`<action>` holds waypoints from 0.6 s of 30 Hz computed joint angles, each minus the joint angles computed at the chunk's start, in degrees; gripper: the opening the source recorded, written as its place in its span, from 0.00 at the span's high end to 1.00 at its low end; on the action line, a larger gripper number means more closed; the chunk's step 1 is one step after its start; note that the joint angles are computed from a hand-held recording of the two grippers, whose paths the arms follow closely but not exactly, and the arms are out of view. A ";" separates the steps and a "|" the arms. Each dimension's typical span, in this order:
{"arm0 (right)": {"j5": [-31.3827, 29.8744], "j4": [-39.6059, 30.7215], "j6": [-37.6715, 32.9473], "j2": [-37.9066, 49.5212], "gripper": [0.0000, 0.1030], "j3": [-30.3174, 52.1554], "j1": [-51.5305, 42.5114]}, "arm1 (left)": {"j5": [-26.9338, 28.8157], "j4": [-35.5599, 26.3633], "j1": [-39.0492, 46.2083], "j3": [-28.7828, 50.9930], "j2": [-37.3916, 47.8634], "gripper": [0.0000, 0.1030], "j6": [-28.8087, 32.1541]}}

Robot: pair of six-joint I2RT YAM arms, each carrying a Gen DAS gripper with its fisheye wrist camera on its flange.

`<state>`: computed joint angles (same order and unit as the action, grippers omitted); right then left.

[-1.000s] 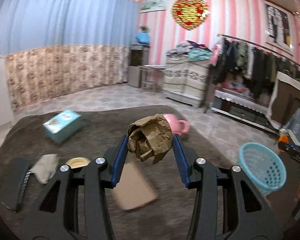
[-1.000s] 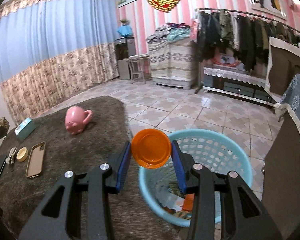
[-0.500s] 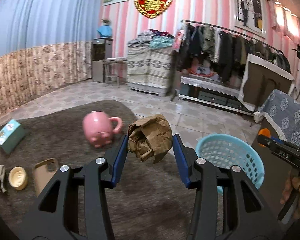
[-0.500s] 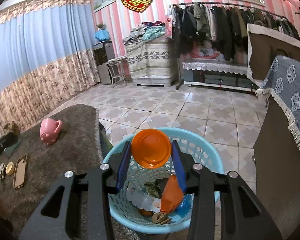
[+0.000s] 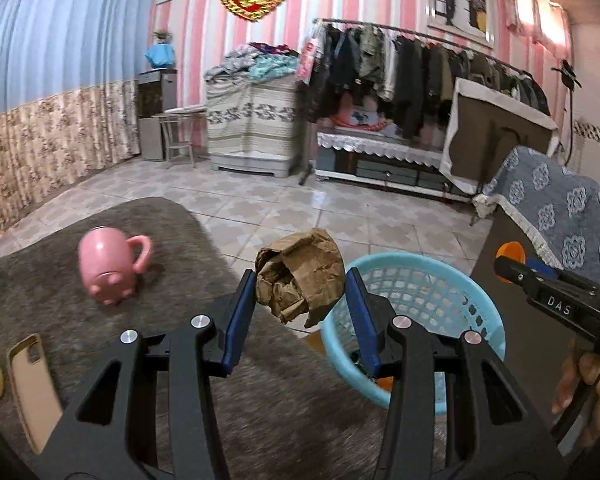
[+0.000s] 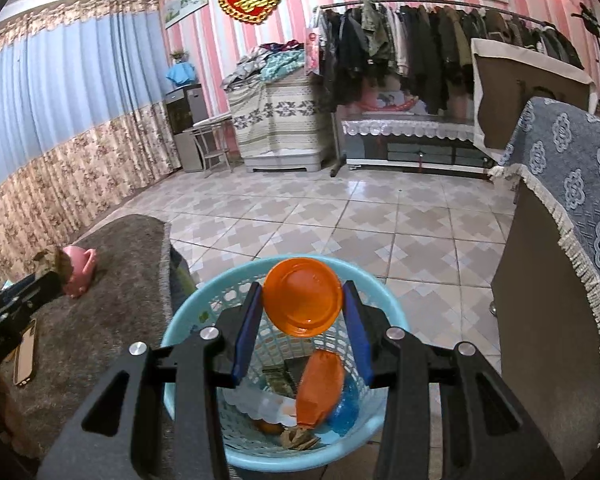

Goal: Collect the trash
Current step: 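Carry the paper bag and orange lid over the blue basket, then open the left tool to drop the paper bag while the right tool drops the orange lid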

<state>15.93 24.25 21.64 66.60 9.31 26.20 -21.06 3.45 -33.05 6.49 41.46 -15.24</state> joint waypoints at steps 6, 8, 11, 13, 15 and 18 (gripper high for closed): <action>-0.42 2.16 -0.41 3.28 0.60 0.27 -0.98 | -0.25 19.31 -3.72 3.32 24.38 0.57 0.95; -0.35 2.79 -0.59 5.46 0.60 0.81 -1.47 | 1.09 23.27 -3.54 5.39 31.29 0.57 1.52; -0.82 4.43 -0.04 8.44 0.60 1.20 -2.92 | 4.05 27.34 -2.86 8.48 39.34 0.57 1.33; -1.80 5.94 0.54 9.83 0.60 0.95 -4.44 | 4.57 29.15 -3.27 10.51 43.69 0.57 1.25; -2.08 6.73 0.77 10.98 0.60 0.97 -5.14 | 4.59 30.64 -3.85 11.78 46.68 0.56 1.41; -2.56 7.38 0.38 11.85 0.60 1.01 -6.11 | 4.21 32.87 -5.16 13.96 51.29 0.51 2.02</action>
